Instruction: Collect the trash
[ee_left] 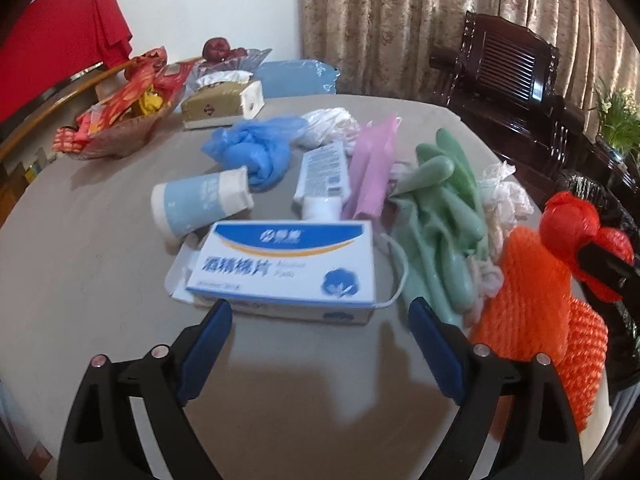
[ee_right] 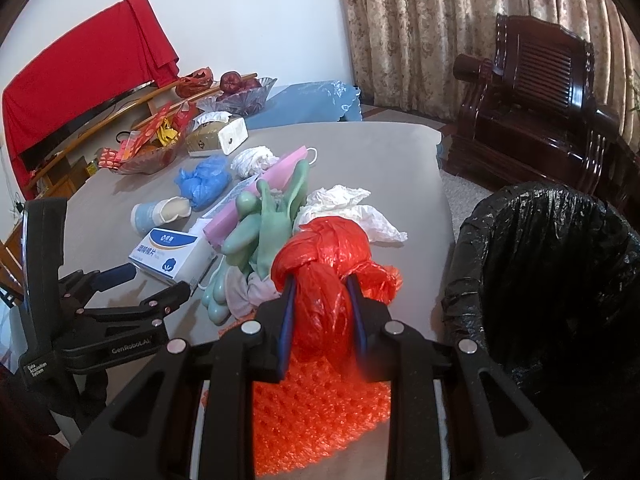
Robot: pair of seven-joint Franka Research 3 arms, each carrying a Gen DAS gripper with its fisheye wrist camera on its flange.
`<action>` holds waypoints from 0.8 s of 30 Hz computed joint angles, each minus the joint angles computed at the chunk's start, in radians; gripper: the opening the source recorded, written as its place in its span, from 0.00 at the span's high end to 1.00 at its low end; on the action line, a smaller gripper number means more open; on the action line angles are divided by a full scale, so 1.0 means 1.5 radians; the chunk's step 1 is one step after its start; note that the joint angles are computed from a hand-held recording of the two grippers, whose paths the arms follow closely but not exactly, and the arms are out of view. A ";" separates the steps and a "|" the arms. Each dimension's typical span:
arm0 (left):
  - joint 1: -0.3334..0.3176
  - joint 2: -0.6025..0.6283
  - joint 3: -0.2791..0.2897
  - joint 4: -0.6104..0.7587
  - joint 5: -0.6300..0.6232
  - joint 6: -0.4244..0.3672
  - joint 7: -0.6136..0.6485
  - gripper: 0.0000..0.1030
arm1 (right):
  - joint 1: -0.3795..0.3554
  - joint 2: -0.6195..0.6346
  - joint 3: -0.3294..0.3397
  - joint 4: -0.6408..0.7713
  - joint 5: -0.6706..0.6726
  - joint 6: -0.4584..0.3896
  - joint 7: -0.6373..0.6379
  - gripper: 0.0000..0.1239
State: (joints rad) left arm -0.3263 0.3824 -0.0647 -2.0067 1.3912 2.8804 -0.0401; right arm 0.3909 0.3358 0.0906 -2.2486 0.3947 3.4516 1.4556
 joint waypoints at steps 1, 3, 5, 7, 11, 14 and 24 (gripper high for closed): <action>-0.003 0.004 -0.002 0.007 -0.007 -0.013 0.008 0.14 | -0.004 0.001 0.003 0.000 -0.003 0.000 0.002 0.80; -0.012 0.012 -0.005 0.020 -0.030 -0.053 0.021 0.14 | -0.010 0.001 0.007 0.000 -0.007 0.001 0.006 0.80; -0.017 0.018 -0.005 0.028 -0.056 -0.086 0.024 0.14 | -0.015 0.001 0.009 0.000 -0.011 0.003 0.010 0.80; -0.014 0.019 -0.007 0.026 -0.088 -0.098 0.037 0.14 | -0.015 0.002 0.008 -0.001 -0.011 0.004 0.013 0.80; -0.012 -0.002 0.002 -0.006 -0.117 -0.117 0.021 0.14 | -0.016 0.005 0.007 0.001 -0.012 0.002 0.016 0.80; -0.001 -0.027 0.003 -0.039 -0.117 -0.135 0.006 0.14 | -0.010 0.005 0.004 0.003 -0.011 0.000 0.013 0.80; 0.063 -0.098 -0.010 -0.120 -0.072 -0.107 -0.091 0.14 | 0.018 0.020 -0.017 0.029 0.009 -0.014 -0.003 0.80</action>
State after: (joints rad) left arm -0.2317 0.2360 -0.0801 -2.1860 1.2830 2.7199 -0.1762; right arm 0.4175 0.3651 0.0654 -2.2053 0.4076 3.4312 1.4512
